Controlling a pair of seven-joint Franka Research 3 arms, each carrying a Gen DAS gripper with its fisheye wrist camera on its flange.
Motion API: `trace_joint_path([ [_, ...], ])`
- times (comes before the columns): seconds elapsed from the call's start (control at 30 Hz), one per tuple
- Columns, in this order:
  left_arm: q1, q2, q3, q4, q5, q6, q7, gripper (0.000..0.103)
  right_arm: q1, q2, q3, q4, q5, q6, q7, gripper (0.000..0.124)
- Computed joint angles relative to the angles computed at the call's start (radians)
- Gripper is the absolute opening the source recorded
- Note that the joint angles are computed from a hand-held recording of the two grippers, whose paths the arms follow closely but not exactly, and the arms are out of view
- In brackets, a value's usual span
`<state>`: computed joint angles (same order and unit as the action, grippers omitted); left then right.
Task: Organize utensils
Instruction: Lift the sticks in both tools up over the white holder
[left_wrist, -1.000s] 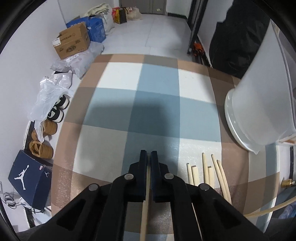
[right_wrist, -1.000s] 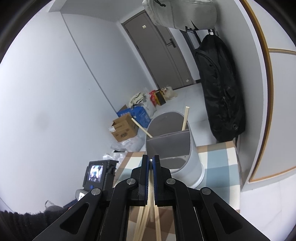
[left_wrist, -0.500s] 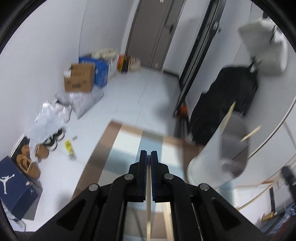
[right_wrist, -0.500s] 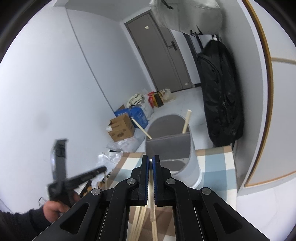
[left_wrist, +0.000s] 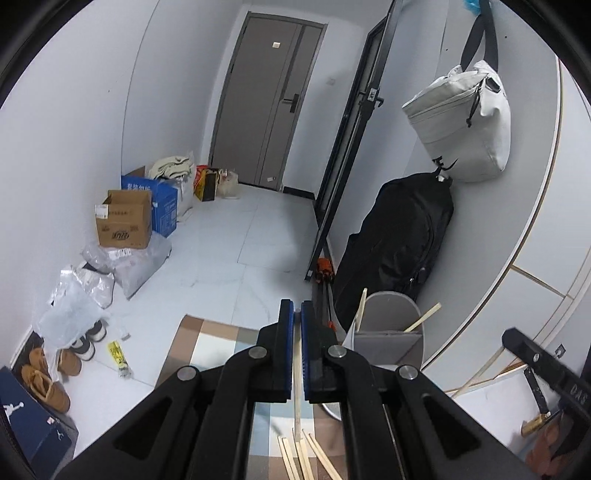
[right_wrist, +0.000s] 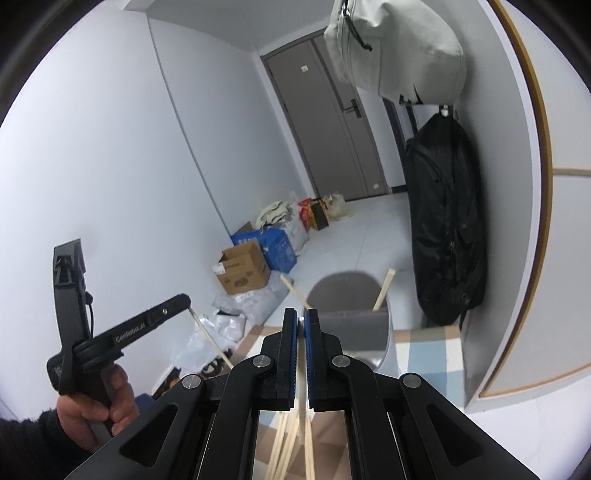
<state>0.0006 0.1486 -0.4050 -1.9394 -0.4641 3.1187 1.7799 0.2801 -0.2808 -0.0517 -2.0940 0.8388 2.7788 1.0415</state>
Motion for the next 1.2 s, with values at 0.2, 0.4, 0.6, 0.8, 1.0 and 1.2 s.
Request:
trace_joint_path([
  [0.2, -0.001, -0.018, -0.004, 0.038, -0.014, -0.012, 0.029, 0.0, -0.021, 0.043, -0.01, 0.103, -0.02, -0.011, 0.002, 0.003],
  [0.4, -0.033, -0.006, 0.017, 0.118, -0.04, -0.063, 0.076, 0.0, -0.053, 0.121, -0.008, 0.247, -0.045, -0.058, 0.011, 0.003],
  [0.6, -0.061, 0.027, 0.02, 0.222, -0.042, -0.097, 0.102, 0.0, -0.092, 0.197, 0.016, 0.368, -0.104, -0.089, 0.049, 0.003],
  [0.8, -0.121, 0.114, 0.047, 0.347, 0.106, -0.101, 0.02, 0.0, -0.124, 0.277, 0.033, 0.475, -0.171, -0.103, 0.086, 0.003],
  [1.0, -0.127, 0.199, 0.026, 0.408, 0.247, -0.079, -0.069, 0.0, -0.155, 0.347, 0.046, 0.551, -0.187, -0.113, 0.099, 0.003],
  [1.2, -0.081, 0.246, -0.031, 0.422, 0.286, -0.084, -0.091, 0.0, -0.182, 0.379, 0.066, 0.555, -0.118, -0.105, 0.051, 0.003],
])
